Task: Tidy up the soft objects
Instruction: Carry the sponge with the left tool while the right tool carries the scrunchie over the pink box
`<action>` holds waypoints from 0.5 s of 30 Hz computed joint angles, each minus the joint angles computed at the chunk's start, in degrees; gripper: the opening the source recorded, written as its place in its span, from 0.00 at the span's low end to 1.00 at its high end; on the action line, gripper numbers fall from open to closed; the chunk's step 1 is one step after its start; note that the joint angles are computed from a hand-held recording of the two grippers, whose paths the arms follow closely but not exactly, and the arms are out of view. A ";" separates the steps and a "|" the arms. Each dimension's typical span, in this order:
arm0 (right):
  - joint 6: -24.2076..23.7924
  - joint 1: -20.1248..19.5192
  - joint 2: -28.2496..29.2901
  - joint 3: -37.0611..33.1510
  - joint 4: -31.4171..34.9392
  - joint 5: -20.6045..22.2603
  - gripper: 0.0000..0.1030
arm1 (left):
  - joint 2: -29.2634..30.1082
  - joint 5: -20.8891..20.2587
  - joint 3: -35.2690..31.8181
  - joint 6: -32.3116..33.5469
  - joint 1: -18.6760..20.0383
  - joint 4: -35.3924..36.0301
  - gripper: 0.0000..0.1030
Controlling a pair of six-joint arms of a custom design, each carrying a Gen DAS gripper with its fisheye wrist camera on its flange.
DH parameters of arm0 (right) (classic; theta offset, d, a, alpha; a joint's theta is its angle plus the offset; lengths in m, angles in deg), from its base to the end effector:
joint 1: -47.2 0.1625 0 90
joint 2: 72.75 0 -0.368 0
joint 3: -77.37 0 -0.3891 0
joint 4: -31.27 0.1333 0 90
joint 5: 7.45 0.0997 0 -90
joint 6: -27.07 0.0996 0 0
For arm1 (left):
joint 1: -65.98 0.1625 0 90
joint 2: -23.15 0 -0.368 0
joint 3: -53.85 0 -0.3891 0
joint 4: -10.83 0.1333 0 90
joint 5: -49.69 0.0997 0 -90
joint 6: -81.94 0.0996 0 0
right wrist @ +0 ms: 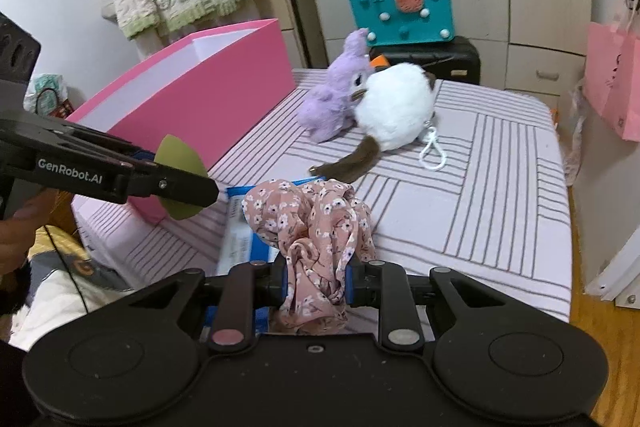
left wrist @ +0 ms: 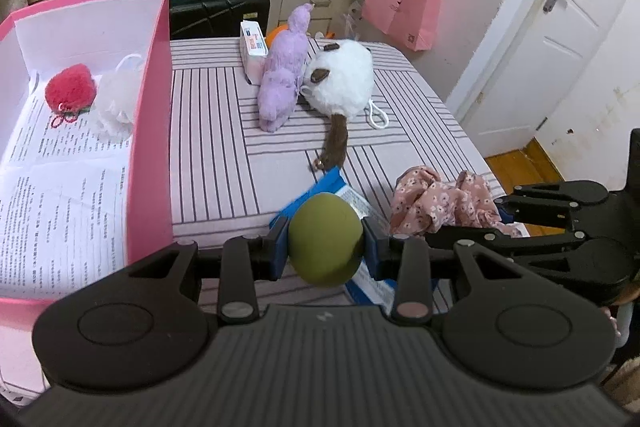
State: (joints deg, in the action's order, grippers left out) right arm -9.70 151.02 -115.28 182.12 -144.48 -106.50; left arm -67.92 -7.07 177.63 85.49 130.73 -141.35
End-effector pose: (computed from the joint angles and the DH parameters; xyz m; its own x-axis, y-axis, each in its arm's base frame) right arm 0.2535 -0.5382 0.0166 -0.6491 -0.6731 0.3545 -0.7585 0.6085 -0.2335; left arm -0.0213 -0.4856 0.2967 -0.8468 0.1614 -0.5068 0.4246 0.7789 -0.4615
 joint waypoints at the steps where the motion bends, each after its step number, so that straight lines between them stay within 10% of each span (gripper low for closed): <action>1: 0.24 0.23 -0.32 0.15 0.75 -0.05 0.27 | -0.47 0.03 0.03 -0.20 -0.10 0.84 0.35; 15: 0.90 3.81 -4.58 1.32 10.58 -0.60 0.29 | -8.78 -2.80 -0.24 -3.64 -1.90 16.63 0.35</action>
